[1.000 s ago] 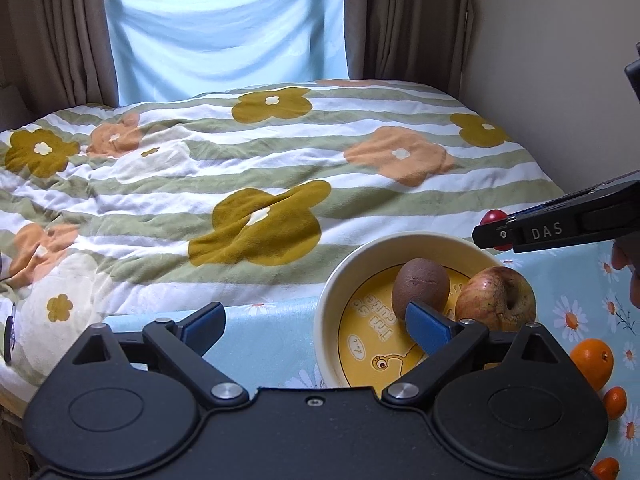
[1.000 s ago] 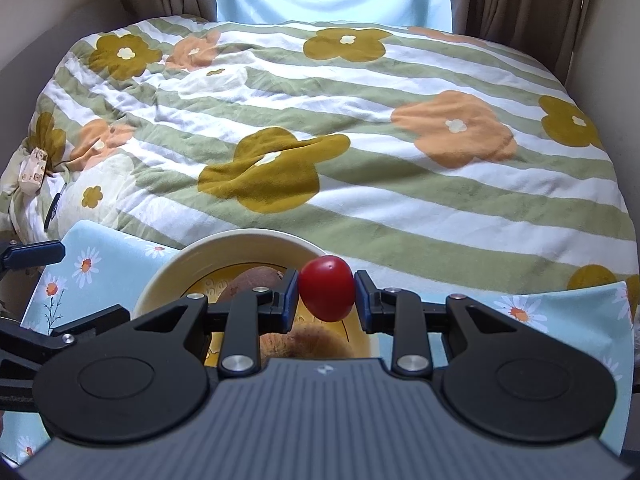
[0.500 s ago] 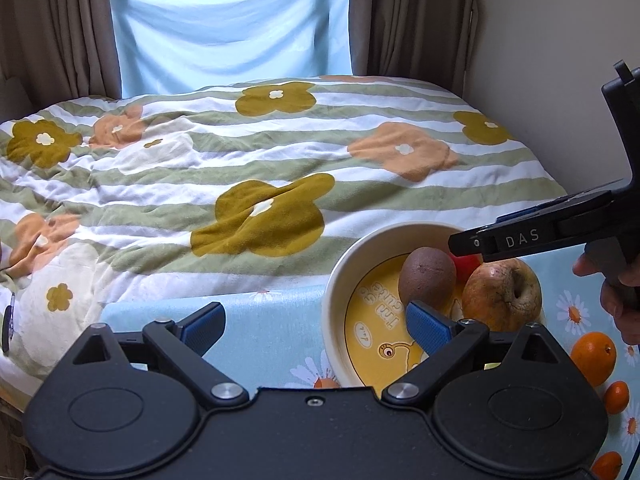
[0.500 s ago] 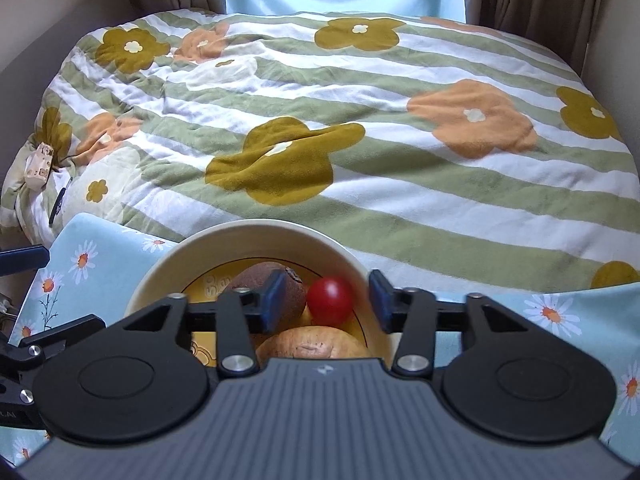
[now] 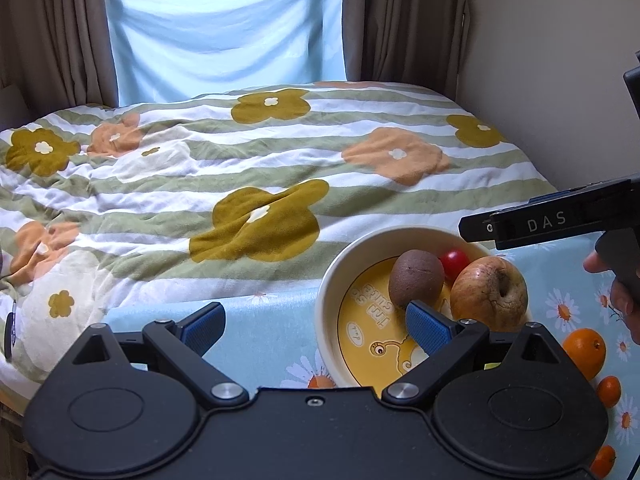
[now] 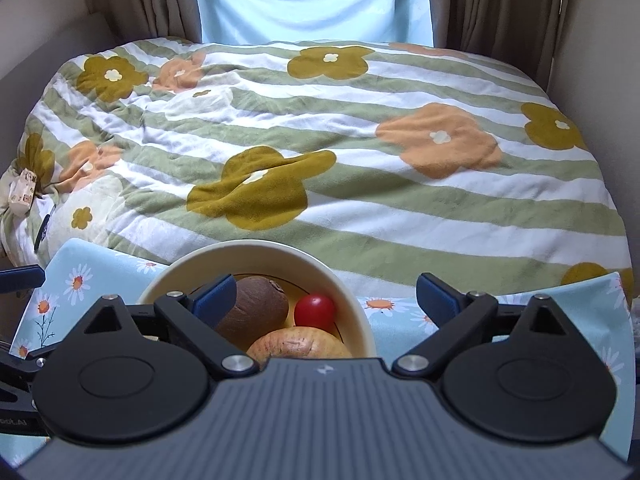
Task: Organize fruits
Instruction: 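Release the green apple into the bowl while the right tool lowers the tomato in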
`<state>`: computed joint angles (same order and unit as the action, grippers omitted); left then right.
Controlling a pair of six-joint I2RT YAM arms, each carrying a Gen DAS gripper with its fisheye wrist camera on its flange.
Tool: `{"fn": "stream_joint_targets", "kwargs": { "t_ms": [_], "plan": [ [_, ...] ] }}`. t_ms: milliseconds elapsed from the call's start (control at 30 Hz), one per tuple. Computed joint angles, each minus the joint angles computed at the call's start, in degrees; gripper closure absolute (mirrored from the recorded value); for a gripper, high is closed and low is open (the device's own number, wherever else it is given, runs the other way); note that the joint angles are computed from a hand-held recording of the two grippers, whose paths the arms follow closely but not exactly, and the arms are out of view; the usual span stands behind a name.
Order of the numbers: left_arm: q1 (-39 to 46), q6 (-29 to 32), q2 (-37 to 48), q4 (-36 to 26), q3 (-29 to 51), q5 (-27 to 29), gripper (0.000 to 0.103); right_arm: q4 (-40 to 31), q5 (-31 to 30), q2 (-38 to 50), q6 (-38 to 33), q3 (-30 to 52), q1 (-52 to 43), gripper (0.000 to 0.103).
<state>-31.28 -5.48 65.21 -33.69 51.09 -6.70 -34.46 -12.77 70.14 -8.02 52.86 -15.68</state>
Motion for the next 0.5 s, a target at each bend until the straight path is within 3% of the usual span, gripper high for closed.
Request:
{"fn": "stream_joint_targets", "kwargs": {
  "t_ms": [300,500],
  "plan": [
    [-2.2,-1.4,-5.2,-4.1,2.0,-2.3,0.004,-6.4,0.2,-7.4,-0.3,1.4,-2.1,0.000],
    [-8.3,-5.6,-10.2,-9.9,3.9,-9.1,0.004,-14.5,-3.6,-15.2,-3.8,3.3,-6.5,0.000]
  ]
}}
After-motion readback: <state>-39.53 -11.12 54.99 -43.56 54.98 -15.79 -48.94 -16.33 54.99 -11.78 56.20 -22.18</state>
